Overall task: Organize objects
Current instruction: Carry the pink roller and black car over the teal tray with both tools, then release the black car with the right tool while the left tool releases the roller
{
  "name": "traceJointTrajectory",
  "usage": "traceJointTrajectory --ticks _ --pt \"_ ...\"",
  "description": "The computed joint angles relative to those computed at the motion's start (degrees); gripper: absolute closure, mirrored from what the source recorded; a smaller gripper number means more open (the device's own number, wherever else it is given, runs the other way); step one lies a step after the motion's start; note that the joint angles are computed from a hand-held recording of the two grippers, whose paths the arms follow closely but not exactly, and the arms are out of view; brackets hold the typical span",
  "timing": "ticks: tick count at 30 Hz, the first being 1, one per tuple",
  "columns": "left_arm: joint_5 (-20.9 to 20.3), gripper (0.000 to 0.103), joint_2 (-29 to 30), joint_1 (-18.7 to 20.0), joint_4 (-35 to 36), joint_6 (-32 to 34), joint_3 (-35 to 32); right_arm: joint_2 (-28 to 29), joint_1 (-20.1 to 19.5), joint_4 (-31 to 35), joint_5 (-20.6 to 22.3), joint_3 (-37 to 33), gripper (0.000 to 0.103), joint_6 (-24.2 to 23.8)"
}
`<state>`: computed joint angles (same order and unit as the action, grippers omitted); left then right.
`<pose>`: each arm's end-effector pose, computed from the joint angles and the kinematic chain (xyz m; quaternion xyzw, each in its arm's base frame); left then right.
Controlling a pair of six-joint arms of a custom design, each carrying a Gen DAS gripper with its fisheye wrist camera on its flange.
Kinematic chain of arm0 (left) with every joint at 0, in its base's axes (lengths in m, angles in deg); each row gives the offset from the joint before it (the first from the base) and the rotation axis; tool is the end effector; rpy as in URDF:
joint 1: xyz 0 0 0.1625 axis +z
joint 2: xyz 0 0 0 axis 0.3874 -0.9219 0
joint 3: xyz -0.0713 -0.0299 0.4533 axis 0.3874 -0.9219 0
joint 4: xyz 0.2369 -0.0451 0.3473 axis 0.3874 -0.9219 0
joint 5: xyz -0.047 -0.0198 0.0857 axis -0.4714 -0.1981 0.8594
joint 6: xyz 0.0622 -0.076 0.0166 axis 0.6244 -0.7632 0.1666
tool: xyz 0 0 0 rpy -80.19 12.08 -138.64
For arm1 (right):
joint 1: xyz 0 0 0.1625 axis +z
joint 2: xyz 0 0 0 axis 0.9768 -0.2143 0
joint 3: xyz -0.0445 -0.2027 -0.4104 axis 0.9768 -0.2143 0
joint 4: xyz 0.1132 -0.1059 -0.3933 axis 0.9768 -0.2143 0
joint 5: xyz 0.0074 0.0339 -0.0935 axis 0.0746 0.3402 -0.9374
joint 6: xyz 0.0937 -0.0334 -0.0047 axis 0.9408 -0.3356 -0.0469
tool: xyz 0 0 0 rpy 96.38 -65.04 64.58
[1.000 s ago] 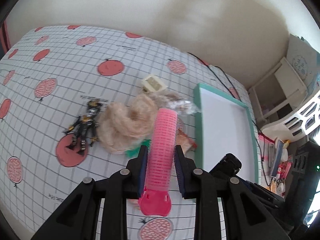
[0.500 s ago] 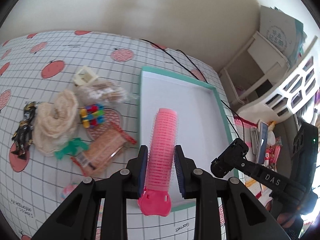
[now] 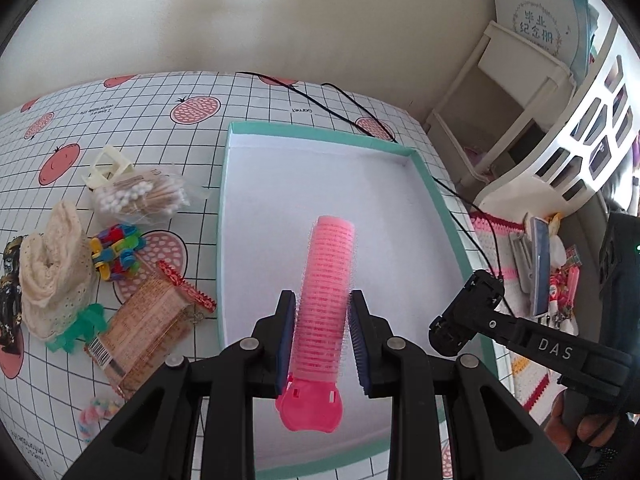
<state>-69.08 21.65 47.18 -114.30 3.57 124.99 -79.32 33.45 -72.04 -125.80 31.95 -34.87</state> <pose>-0.0617 -0.7453 0.3527 -0.0276 0.9171 -0.3053 0.2548 0.4031 -0.8060 0.0112 0.0735 -0.9645 0.1385 0.2123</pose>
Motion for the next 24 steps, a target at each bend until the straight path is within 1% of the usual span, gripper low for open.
traceJointTrajectory --ticks 9,13,18,21,24 --pt "1.18 0.075 2.40 1.16 1.36 0.56 -1.44 1.86 -0.01 1.09 -0.47 -2.69 0.070 -1.34" --pt "1.79 0.075 2.93 1.18 1.41 0.96 -1.84 2.78 0.32 1.44 -1.02 -3.96 0.070 -2.80" --pt "2.69 0.074 2.70 0.77 1.45 1.39 -1.71 2.63 0.69 0.13 -0.86 -3.60 0.070 -3.28" --pt "2.41 0.074 2.19 0.52 1.86 1.24 -1.66 2.40 1.02 -0.48 -1.21 -3.28 0.070 -3.82" --pt "3.21 0.074 1.60 -0.11 1.35 1.78 -1.37 1.82 1.21 -1.39 -0.62 -2.49 0.070 -3.83"
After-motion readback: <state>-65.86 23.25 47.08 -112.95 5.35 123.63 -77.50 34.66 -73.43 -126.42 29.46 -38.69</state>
